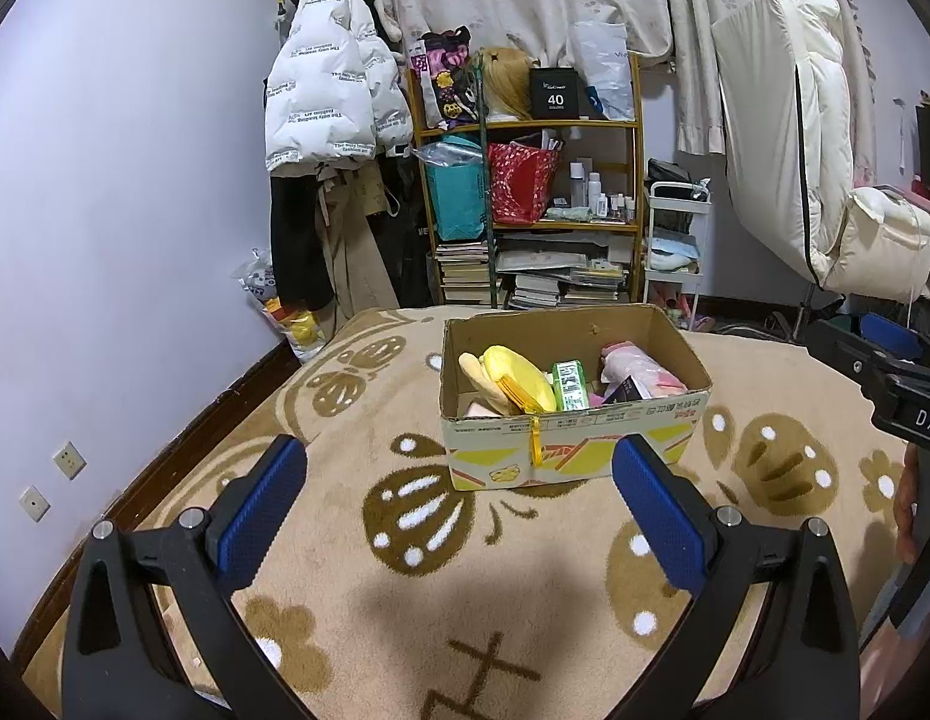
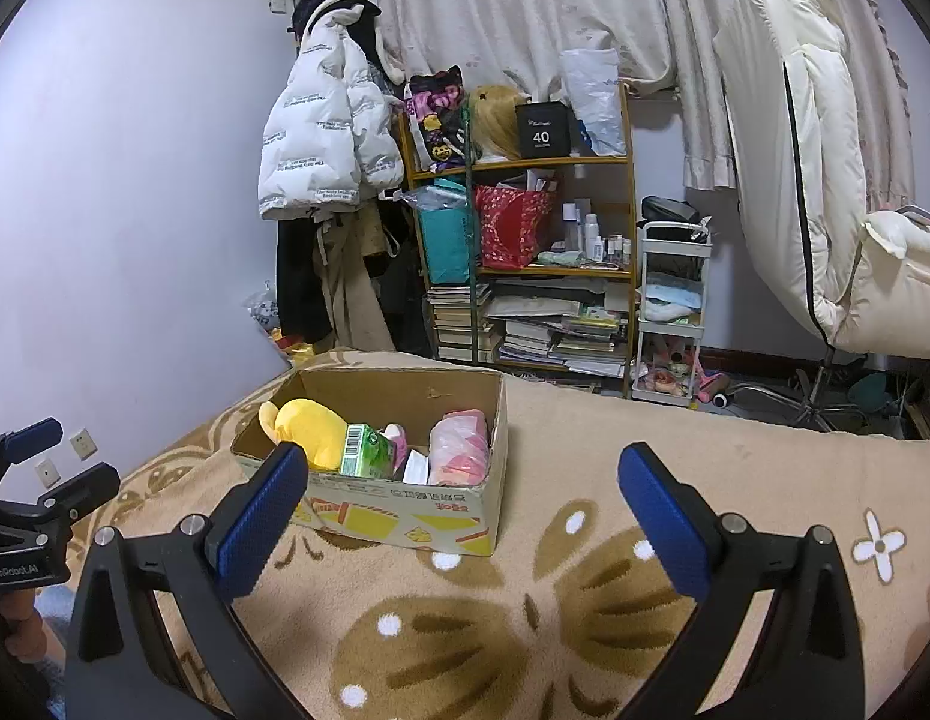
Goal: Organize soft objects
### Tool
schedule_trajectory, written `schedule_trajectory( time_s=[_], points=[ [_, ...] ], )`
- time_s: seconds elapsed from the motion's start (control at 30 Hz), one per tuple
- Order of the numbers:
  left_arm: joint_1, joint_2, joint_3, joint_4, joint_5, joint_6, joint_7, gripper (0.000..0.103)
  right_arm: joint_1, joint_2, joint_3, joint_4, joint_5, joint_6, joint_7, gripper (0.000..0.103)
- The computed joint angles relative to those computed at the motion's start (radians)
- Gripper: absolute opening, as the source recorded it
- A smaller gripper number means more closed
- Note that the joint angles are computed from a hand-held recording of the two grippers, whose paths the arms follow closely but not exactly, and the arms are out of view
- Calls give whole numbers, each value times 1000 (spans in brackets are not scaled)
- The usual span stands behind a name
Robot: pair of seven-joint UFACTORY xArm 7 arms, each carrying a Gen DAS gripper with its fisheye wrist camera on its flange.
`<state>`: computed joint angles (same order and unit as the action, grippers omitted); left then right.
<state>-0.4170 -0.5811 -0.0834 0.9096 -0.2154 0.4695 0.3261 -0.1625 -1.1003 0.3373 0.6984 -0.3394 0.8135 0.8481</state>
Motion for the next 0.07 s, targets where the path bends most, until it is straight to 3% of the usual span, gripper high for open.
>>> schedule_trajectory(
  time_s=[0.07],
  points=[
    [-1, -1, 1, 0, 1, 4, 1, 101, 4, -3, -5, -1, 0, 2, -4, 103]
  ],
)
